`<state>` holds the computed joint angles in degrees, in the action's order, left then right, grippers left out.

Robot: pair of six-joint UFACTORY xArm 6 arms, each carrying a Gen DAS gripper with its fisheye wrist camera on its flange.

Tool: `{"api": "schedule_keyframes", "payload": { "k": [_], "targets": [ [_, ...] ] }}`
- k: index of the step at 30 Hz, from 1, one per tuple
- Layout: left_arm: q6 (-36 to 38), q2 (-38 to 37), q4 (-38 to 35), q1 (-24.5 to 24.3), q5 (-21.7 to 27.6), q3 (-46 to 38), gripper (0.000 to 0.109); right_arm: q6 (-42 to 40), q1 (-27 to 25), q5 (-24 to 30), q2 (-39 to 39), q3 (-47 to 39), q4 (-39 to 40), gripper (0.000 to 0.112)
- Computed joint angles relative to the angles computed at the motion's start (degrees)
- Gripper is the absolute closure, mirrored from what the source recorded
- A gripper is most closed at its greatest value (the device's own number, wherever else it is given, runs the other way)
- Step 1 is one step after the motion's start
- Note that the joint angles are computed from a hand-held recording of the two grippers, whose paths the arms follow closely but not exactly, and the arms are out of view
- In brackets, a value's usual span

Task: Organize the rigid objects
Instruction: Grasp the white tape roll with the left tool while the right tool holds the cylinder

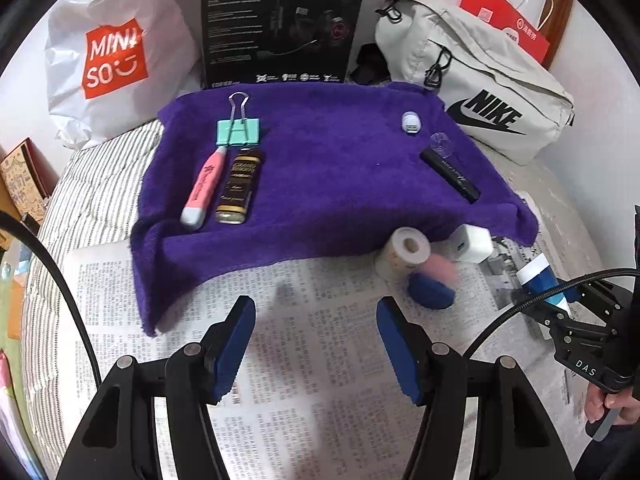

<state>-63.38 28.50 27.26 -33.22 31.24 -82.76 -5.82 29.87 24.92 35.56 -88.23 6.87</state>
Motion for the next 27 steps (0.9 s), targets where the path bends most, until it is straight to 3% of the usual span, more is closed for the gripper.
{"api": "schedule_keyframes", "payload": {
  "k": [11,20,24,27],
  "targets": [
    [2.5,6.3,-1.3,-1.7,2.0,-9.5,0.048,0.5,-2.6,-2.2,-2.8,3.4,0.9,0.074],
    [6.6,13.5,-6.3,-1.4,4.1,-19.0,0.063,-0.2,-3.9,-3.2,-3.9,4.8,2.5,0.075],
    [4.6,13.3,-5.6,-0.8,2.5,-17.9,0.068,-1.0,-3.9,-3.1,-3.7,4.8,3.3,0.075],
    [2.8,12.5,-3.3,-0.9,5.0,-17.2,0.070,-1.5,-3.9,-3.1,-3.6,4.7,3.8,0.075]
  ]
}}
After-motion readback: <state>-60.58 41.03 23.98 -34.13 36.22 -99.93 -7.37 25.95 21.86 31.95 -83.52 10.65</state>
